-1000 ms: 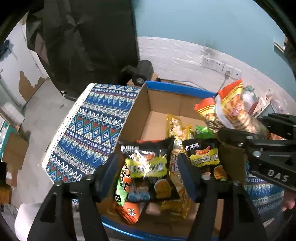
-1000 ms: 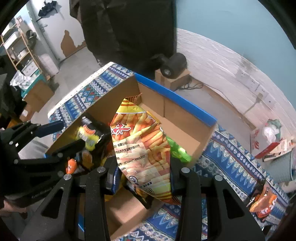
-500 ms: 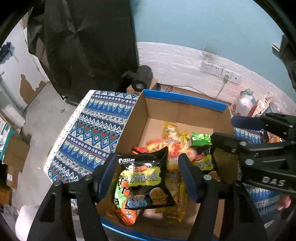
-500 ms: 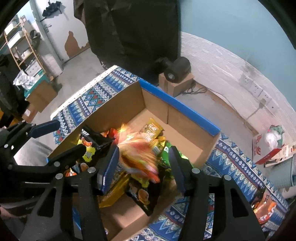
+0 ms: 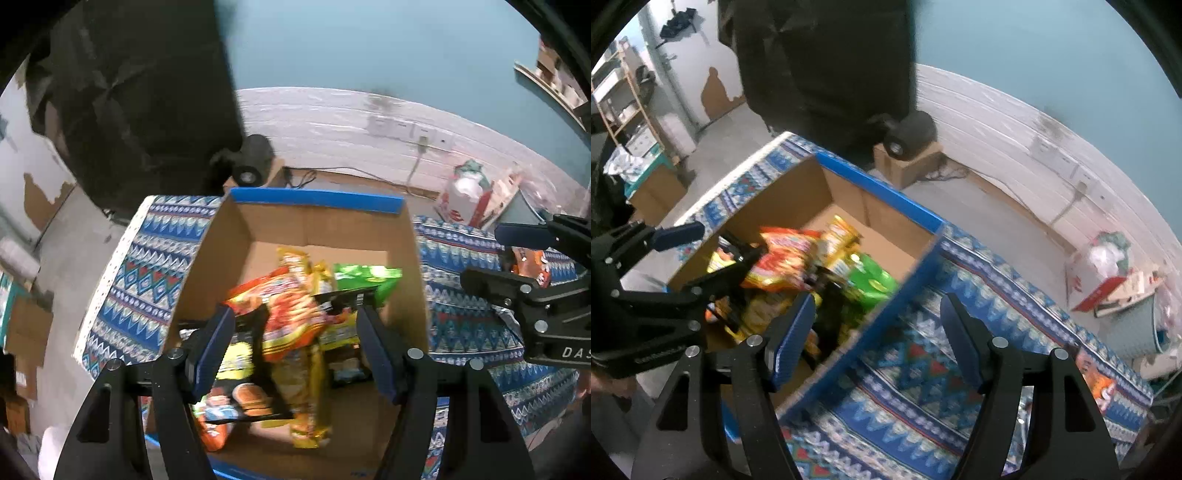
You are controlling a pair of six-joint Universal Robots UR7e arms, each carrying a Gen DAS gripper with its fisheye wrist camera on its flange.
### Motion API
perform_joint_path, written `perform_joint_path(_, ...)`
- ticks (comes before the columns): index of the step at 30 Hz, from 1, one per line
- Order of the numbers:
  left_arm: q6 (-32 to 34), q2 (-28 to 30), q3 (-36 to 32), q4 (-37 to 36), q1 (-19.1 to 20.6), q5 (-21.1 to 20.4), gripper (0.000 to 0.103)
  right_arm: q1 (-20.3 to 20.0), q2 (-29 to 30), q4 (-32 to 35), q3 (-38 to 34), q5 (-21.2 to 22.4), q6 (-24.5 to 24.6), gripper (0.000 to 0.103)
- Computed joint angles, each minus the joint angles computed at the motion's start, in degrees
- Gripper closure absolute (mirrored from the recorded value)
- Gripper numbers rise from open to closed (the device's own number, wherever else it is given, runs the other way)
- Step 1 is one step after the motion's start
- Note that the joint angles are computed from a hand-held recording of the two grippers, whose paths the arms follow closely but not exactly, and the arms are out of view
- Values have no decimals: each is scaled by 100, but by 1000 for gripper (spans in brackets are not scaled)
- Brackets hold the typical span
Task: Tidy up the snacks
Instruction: 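Move both tools back over the last snacks on the cloth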
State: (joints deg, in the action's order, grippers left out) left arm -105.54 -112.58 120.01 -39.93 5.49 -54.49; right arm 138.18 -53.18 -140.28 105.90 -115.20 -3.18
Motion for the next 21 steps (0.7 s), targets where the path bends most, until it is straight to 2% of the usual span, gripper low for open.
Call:
perform_joint_path(8, 858, 567, 73, -941, 206, 254, 31, -223, -553, 56, 431, -304, 9, 31)
perform_joint_path(16, 1410, 1107, 41, -1631, 338, 400, 31, -456, -1124, 107, 845, -571, 31, 31)
perform_joint_path(21, 1788, 1500, -18, -2110, 434, 517, 30, -616, -1493, 122, 1065, -727, 54, 27)
